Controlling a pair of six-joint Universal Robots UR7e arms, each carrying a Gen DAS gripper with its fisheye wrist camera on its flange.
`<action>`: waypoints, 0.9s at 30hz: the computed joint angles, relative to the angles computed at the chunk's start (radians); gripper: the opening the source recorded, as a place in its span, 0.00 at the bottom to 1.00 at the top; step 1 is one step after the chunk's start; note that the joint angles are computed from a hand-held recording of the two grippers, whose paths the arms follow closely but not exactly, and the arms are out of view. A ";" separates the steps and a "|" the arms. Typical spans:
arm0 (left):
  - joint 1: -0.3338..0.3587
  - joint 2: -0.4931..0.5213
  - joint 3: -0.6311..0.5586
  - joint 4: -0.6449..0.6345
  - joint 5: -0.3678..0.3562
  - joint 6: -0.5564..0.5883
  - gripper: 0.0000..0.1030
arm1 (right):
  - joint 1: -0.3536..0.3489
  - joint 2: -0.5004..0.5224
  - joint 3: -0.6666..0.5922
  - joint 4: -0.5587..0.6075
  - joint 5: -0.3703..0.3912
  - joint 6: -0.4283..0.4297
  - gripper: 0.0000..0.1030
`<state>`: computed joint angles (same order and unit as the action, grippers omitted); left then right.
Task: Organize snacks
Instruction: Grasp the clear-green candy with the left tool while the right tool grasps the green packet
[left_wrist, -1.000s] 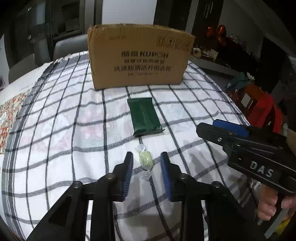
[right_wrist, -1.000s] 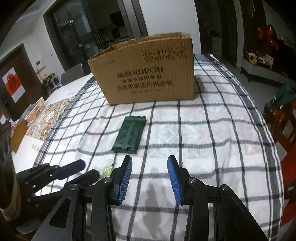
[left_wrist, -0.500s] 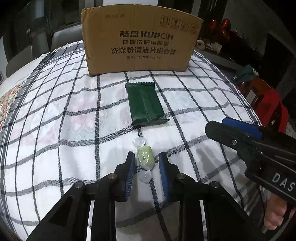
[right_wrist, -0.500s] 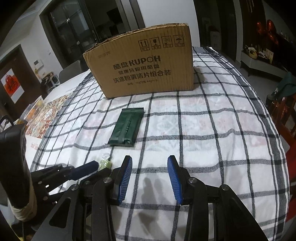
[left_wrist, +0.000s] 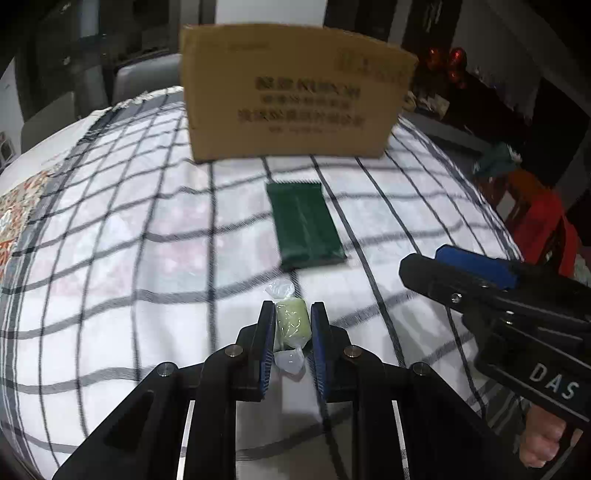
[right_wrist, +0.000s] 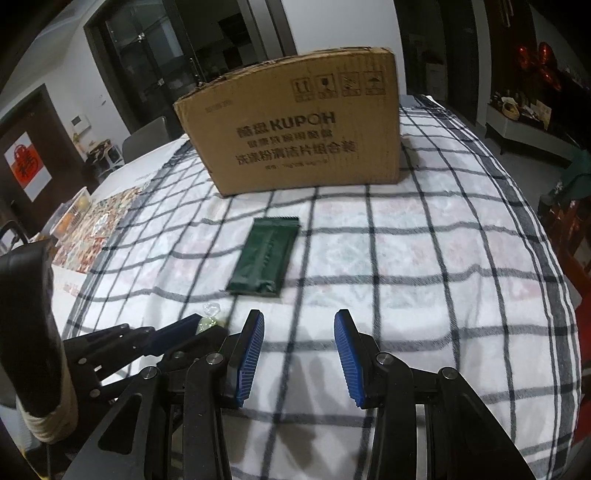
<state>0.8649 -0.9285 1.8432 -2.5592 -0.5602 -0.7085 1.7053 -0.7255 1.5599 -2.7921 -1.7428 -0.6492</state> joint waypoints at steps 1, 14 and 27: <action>-0.002 -0.009 0.003 0.009 0.011 -0.013 0.19 | 0.002 0.004 -0.005 0.002 0.009 0.000 0.40; 0.005 -0.075 0.023 0.080 0.152 -0.059 0.19 | 0.054 0.128 -0.142 0.039 -0.005 0.025 0.40; 0.028 -0.076 0.022 0.033 0.163 -0.015 0.19 | 0.070 0.230 -0.232 0.037 -0.105 0.030 0.40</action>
<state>0.8931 -1.0041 1.8651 -2.5264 -0.3974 -0.7237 1.7753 -0.4959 1.3274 -2.7550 -1.8477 -0.6193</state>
